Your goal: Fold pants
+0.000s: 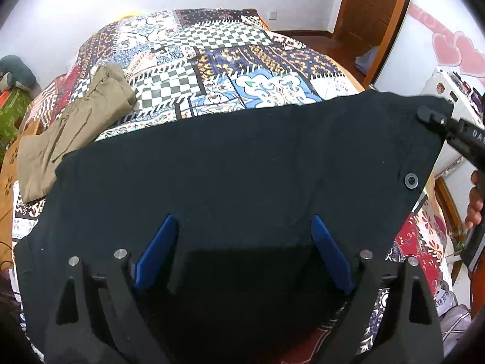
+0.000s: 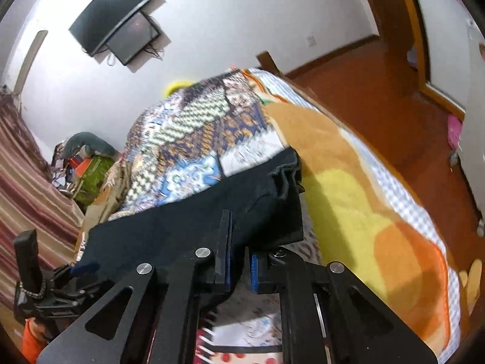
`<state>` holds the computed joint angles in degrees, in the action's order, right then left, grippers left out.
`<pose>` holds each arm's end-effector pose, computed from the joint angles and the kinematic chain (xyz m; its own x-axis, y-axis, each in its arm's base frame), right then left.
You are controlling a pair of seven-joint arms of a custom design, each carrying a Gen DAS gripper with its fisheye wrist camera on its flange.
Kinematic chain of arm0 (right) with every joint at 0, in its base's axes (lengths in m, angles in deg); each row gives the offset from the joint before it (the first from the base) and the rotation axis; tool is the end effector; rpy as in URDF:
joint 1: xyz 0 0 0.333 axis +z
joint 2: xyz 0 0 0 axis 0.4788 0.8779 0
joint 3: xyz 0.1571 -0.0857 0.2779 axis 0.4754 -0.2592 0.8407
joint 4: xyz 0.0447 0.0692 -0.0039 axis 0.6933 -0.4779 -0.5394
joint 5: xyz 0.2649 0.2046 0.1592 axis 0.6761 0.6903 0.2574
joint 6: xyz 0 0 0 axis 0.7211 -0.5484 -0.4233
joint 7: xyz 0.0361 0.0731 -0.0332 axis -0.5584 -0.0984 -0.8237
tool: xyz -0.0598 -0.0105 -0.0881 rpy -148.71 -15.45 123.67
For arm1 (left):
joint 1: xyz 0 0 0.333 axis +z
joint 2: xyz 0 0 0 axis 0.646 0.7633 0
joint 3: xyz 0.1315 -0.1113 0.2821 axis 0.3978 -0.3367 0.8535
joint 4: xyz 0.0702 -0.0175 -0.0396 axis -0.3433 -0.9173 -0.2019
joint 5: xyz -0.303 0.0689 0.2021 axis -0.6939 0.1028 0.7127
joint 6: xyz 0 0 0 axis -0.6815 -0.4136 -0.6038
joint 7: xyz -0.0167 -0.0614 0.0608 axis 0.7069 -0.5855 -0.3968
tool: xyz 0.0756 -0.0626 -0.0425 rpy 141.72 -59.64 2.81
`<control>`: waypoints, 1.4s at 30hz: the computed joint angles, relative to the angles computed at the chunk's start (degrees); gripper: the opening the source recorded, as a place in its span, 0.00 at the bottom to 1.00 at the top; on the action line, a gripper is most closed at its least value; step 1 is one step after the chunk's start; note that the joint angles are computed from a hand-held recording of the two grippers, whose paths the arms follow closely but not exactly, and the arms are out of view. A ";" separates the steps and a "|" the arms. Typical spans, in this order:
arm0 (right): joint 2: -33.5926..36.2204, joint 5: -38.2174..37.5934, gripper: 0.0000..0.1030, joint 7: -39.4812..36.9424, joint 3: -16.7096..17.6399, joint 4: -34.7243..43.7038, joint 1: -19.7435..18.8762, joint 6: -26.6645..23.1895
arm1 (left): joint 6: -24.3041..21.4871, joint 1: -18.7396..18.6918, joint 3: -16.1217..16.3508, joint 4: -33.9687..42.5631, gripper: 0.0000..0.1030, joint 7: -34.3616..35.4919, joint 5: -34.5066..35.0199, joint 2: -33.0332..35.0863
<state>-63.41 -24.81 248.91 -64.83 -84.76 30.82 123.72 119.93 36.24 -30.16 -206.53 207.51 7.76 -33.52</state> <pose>0.3410 0.1965 0.4988 -0.3236 -0.8029 -0.5007 -0.5474 0.5905 -0.5930 0.5060 -0.0840 0.4164 -0.6383 -0.7695 0.0237 -0.6775 0.5468 -0.4920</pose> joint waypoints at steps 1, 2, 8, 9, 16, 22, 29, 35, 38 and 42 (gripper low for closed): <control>0.20 -0.36 0.08 -0.49 0.09 0.94 -0.22 0.01 | 0.05 0.05 0.12 0.02 0.89 0.52 -0.61 -0.34; 0.52 -0.80 0.08 -1.06 0.19 1.98 -0.46 0.05 | 0.16 0.09 0.25 0.06 0.89 1.00 -1.20 -0.59; 3.78 -5.27 0.07 -1.77 3.59 9.25 -4.04 0.61 | -1.57 1.17 2.33 1.14 0.89 5.59 -7.16 -2.63; 4.25 -6.22 0.07 -1.39 4.22 10.14 -4.61 0.73 | -1.99 1.44 2.66 1.41 0.89 6.24 -8.06 -2.80; 11.63 -13.00 0.07 -0.98 5.53 19.83 -3.07 -1.75 | -4.91 4.44 5.18 3.15 0.89 11.17 -14.64 -2.90; 20.76 -15.59 0.07 -3.75 3.86 29.37 2.75 -5.23 | -6.73 7.37 6.19 3.81 0.89 14.51 -17.02 -1.78; 33.11 -9.05 0.07 -15.43 1.71 40.80 10.89 -6.85 | -10.11 11.29 7.30 5.01 0.89 15.77 -19.31 0.04; 41.94 7.17 0.07 -37.31 4.89 47.36 14.50 -10.37 | -10.24 13.74 7.41 6.00 0.89 14.22 -19.41 1.70; 44.96 14.06 0.08 -46.31 6.98 48.82 15.00 -13.73 | -9.98 14.53 7.25 6.33 0.89 13.24 -18.97 2.28; 46.52 21.22 0.08 -53.01 7.70 48.66 15.55 -16.41 | -9.13 14.92 6.92 6.08 0.89 13.55 -19.23 2.06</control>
<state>-16.89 -3.59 195.90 -57.13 -36.10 46.37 107.31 110.80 51.16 -23.24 -200.45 221.06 -11.48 -31.46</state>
